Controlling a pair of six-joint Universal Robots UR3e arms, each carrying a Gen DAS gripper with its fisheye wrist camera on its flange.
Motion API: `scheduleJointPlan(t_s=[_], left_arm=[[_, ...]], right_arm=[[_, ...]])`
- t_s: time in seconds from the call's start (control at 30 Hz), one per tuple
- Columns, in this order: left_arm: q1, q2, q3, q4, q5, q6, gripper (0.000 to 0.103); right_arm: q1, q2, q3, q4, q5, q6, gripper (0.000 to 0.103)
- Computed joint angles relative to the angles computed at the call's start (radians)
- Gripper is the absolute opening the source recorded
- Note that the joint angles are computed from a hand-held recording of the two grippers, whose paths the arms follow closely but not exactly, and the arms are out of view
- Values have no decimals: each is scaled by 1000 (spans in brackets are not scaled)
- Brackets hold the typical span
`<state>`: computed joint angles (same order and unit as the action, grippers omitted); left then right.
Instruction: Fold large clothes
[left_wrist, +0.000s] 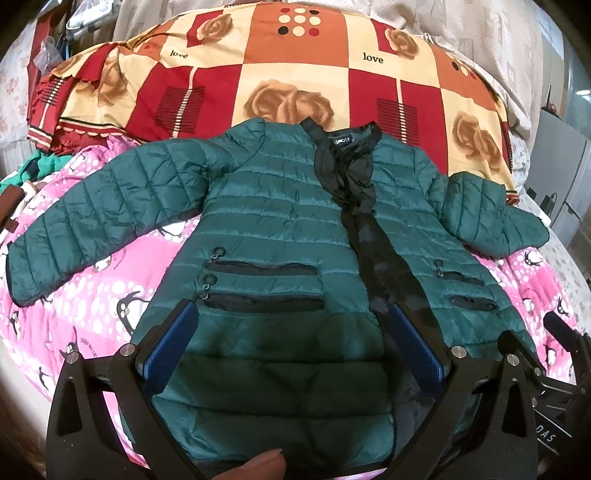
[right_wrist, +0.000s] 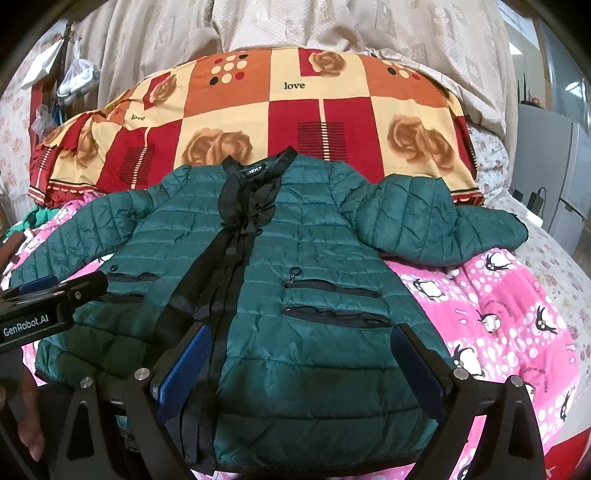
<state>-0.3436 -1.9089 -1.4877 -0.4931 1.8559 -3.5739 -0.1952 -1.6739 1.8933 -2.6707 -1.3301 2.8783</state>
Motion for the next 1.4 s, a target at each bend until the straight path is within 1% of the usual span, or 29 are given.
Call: scheduleJointPlan(t_s=[0.37, 1.4], left_arm=[[11, 16, -34, 25, -22, -7, 103], [15, 17, -33, 21, -25, -6, 103]], right_arm=[[23, 11, -8, -8, -34, -4, 97], [25, 10, -5, -14, -38, -3, 97]])
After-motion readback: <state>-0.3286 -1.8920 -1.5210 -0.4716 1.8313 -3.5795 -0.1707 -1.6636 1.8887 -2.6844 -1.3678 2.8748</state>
